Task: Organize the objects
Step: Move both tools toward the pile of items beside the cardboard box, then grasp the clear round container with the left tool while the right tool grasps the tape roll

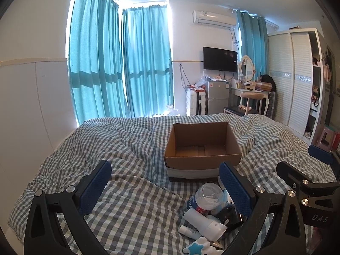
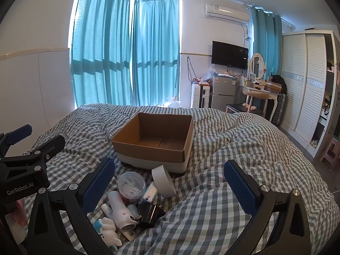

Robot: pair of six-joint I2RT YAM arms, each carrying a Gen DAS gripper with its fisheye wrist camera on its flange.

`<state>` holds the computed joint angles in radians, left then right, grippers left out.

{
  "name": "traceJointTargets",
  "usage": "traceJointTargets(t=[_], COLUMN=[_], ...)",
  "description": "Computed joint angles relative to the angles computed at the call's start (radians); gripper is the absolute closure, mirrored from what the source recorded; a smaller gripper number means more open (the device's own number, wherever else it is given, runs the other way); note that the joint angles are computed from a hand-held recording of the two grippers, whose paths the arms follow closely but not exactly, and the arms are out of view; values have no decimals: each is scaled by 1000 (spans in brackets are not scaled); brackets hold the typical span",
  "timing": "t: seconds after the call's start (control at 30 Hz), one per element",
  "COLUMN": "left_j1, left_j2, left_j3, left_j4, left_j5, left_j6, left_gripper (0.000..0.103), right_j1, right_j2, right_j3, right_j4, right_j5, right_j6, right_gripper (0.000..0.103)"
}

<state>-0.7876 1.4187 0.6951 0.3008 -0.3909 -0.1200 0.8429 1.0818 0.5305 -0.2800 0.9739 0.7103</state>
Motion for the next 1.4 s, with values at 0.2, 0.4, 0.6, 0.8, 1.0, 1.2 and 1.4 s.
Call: traceJointTargets(t=[0.2,0.4,0.6,0.8,1.0,1.2,1.4], left_j1=[-2,-3,-8,-11,-7,-3,6], left_j2=[10,13,24,32,47,88,140], left_j3=[0,2,10,11,26,63,128], left_j4=[2,-3,-7,-8,-24,-47,-97], left_j5=[7,15,15,21,34,37,70], left_j6=[2,4,7,1,-6,-5,-18], left_gripper=[0,0,0,0,0,0,0], right_j1=[-1,-1,-1,-15,-31,-68,-152], right_j2=[14,12,10,3,-5,-11,-17], right_j3=[4,-2,-3,-15,-27,-29,-24], right_j4=[-2,9,9,27,57,87,117], right_j5=[-2,-7,-13,-38,-68,-102,-183], right_j6=[2,-7,-11,-27,-59,-105,-182], right_gripper=[0,0,0,0,0,0,3])
